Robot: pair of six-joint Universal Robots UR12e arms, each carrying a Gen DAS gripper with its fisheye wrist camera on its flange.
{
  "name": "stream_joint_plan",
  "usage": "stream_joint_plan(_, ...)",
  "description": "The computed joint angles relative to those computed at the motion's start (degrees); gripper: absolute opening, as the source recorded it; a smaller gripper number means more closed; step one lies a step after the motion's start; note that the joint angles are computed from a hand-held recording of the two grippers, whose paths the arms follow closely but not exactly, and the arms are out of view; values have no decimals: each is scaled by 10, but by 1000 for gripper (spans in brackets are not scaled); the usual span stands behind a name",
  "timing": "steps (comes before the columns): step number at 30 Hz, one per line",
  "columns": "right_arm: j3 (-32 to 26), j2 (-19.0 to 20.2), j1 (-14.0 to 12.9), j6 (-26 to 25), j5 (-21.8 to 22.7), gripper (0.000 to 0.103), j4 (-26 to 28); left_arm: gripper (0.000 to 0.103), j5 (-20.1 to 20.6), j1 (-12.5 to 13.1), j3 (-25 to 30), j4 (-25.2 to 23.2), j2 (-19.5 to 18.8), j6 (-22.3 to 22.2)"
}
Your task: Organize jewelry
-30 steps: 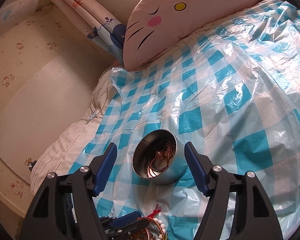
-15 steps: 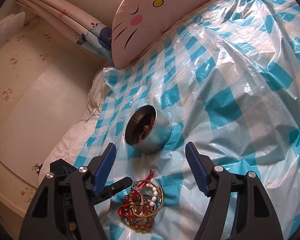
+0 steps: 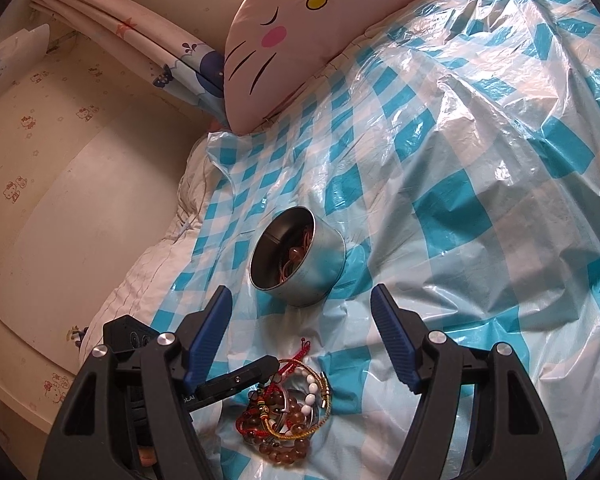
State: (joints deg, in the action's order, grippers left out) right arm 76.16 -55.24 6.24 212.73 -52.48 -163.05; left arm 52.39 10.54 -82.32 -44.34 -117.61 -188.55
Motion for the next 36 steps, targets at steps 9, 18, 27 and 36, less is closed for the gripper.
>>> stream_joint_plan(9, -13, 3, 5, -38, 5, 70, 62, 6, -122, 42, -49, 245, -7, -207)
stream_joint_plan(18, -86, 31, 42, -256, 48, 70, 284, 6, 40, 34, -54, 219, 14, -211)
stream_joint_plan(27, -102, 36, 58, -315, 3, 13, 316, 6, 58, 32, -49, 180, 15, -182)
stream_joint_plan(36, -63, 36, 24, -167, 118, 11, 149, 6, 55, 29, -46, 174, 15, -163)
